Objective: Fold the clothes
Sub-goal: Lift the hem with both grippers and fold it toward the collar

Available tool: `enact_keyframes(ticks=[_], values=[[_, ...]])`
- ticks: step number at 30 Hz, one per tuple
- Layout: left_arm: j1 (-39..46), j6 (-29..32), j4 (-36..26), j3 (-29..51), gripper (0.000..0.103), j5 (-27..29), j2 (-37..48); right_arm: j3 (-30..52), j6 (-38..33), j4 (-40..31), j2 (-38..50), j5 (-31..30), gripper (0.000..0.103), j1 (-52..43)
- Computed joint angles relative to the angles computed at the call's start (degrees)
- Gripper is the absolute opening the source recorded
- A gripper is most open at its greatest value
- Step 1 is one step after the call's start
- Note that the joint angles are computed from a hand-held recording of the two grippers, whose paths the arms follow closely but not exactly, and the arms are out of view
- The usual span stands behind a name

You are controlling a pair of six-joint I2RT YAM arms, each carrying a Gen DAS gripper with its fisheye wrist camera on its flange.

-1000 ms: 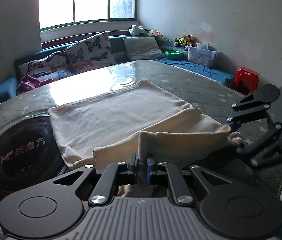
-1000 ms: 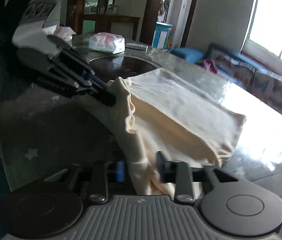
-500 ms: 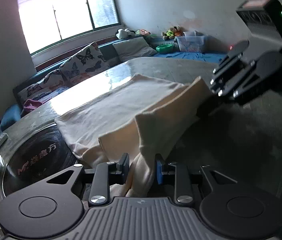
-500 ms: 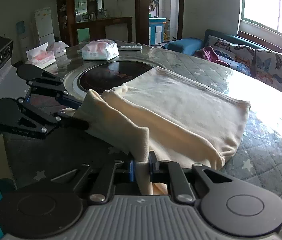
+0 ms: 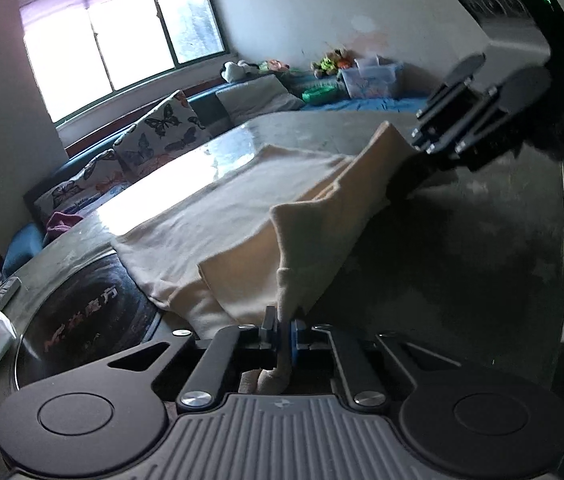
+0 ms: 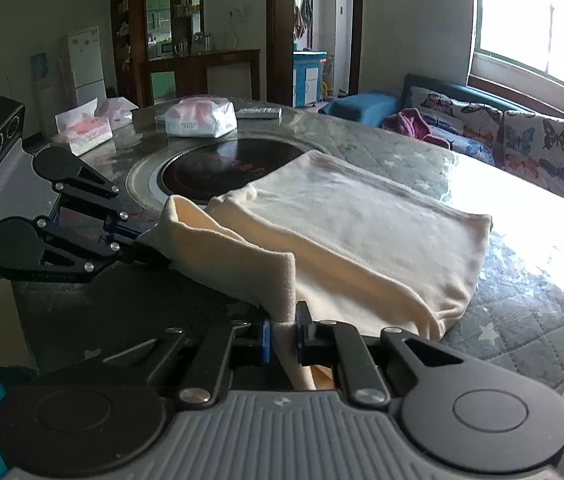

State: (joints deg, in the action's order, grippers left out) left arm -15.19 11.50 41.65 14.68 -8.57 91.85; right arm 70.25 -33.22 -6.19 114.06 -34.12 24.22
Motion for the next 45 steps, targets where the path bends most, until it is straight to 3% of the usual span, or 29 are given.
enact_keyframes(ticks=[8, 16, 20, 28, 31, 36, 40, 45], values=[[-5.42, -3.19, -11.52, -4.18, 0.006, -2.02, -16.55, -6.05, -3.9, -2.75, -8.31, -2.54, 0.01, -1.77], [-18.68, -13.81, -37.86, -6.47, 0.006, -7.79, -42.48, -16.51, -9.52, -12.35, -22.91, -5.7, 0.01, -4.43], [-23.37, -16.86, -45.04, -5.81, 0.006, -10.78, -47.48, -19.53, -11.19, -16.48, -27.48, -5.81, 0.01, -4.57], [-12.09, -8.09, -36.22, -2.21, 0.006, -4.12, -41.09, -14.4, -7.47, -15.92, -26.09, -5.16, 0.009, -4.32], [-6.37, -4.62, -29.31, 0.48, 0.006, -0.51, -33.1, -8.35, -5.8, -15.65, -21.57, -4.49, 0.009, -3.87], [1.17, -1.75, -18.86, 9.92, 0.006, 4.86, -12.56, 4.84, -3.06, -16.29, -9.71, -2.35, 0.009, -2.81], [5.17, -0.84, -16.48, 19.68, 0.006, 7.37, 2.46, 19.08, -0.34, -18.11, 3.17, 1.05, 0.009, -1.62], [7.03, -3.57, -16.82, 30.11, 0.006, 6.78, 16.01, 30.28, 5.27, -17.82, 15.91, 4.64, 0.01, -0.44]])
